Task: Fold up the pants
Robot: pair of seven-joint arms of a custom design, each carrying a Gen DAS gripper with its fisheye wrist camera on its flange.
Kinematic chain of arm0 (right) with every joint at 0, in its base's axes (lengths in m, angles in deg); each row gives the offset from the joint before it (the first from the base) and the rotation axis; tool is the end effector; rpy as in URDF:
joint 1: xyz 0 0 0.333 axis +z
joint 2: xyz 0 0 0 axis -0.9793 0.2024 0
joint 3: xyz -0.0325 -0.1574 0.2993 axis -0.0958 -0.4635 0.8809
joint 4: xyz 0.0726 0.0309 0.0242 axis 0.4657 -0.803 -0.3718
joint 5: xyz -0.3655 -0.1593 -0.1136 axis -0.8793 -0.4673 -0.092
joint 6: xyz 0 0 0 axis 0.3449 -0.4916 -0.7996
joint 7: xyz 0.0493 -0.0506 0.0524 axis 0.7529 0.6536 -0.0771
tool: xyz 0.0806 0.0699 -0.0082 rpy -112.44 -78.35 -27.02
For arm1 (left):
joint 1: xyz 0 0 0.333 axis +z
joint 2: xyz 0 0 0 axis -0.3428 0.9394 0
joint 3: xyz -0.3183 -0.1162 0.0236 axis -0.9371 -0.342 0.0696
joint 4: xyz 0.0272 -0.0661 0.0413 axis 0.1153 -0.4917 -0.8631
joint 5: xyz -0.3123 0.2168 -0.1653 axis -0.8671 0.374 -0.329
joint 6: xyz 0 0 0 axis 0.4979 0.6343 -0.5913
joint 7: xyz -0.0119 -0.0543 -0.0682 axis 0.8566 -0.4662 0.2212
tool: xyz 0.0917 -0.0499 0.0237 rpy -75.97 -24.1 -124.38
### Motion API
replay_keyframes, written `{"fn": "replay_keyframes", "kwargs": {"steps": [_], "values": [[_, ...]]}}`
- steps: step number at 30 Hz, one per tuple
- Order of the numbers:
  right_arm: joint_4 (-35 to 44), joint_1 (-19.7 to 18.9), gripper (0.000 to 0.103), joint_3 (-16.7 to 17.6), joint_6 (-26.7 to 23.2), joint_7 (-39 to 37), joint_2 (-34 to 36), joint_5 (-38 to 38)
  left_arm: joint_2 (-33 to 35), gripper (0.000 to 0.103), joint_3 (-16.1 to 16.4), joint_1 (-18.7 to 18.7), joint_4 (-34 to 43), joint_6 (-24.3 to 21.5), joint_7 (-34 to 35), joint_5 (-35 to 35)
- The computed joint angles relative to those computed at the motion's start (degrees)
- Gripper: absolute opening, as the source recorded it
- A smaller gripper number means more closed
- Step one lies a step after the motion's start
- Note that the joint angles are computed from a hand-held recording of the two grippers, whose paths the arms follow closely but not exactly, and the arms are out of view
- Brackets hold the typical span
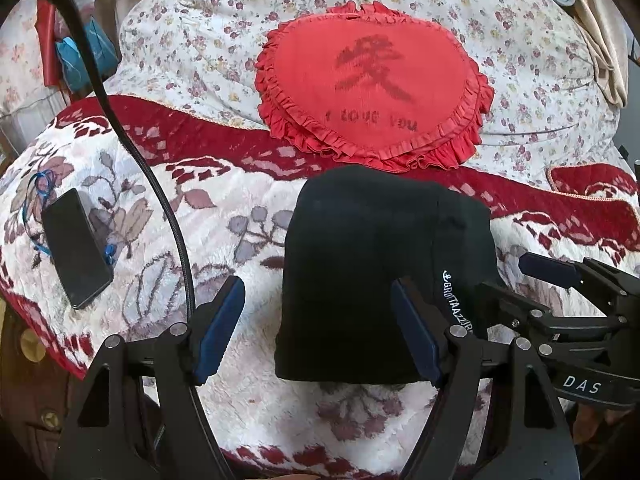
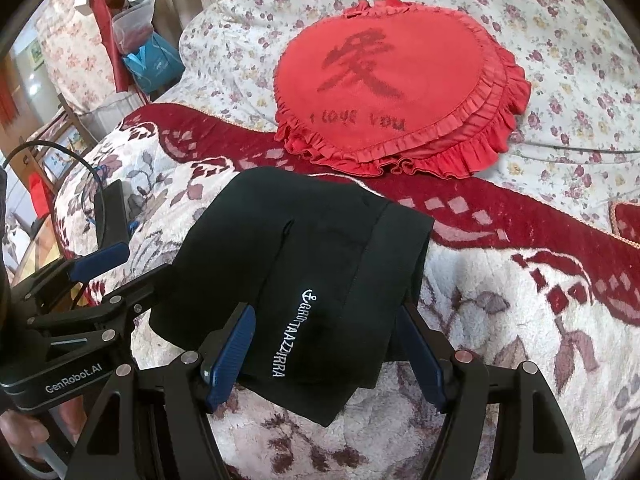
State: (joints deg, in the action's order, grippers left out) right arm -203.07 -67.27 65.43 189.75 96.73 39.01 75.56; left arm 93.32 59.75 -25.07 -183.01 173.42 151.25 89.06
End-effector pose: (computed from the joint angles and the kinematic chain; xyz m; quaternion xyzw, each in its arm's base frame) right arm 0.5713 0.2006 0.3670 -0.7564 0.5589 -0.1105 0.3213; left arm 0.5711 -0.0737 0.3639 -0.6472 0.6822 -0.2579 0.2219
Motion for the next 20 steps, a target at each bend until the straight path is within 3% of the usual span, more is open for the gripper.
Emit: {"fn": "replay_keyframes", "kwargs": {"steps": [6, 8, 20], "values": [[0.36, 0.47, 0.071, -0.48, -0.27, 1.84, 0.41, -2.14, 0.28, 0.076, -2.81, 2.36, 0.11, -0.16, 3.17, -3.27], [0.40, 0.53, 0.071, -0.58, -0.32, 2.54, 0.47, -2.76, 0.26, 0.076, -1.94, 1.57, 0.05, -0.07, 2.91, -2.90], [0.71, -1.47, 0.071, 0.48, -0.16, 2.38, 1.25, -3.08, 1.19, 0.076, -4.67, 3.73, 0.67, 0.72, 7.13, -7.47]]}}
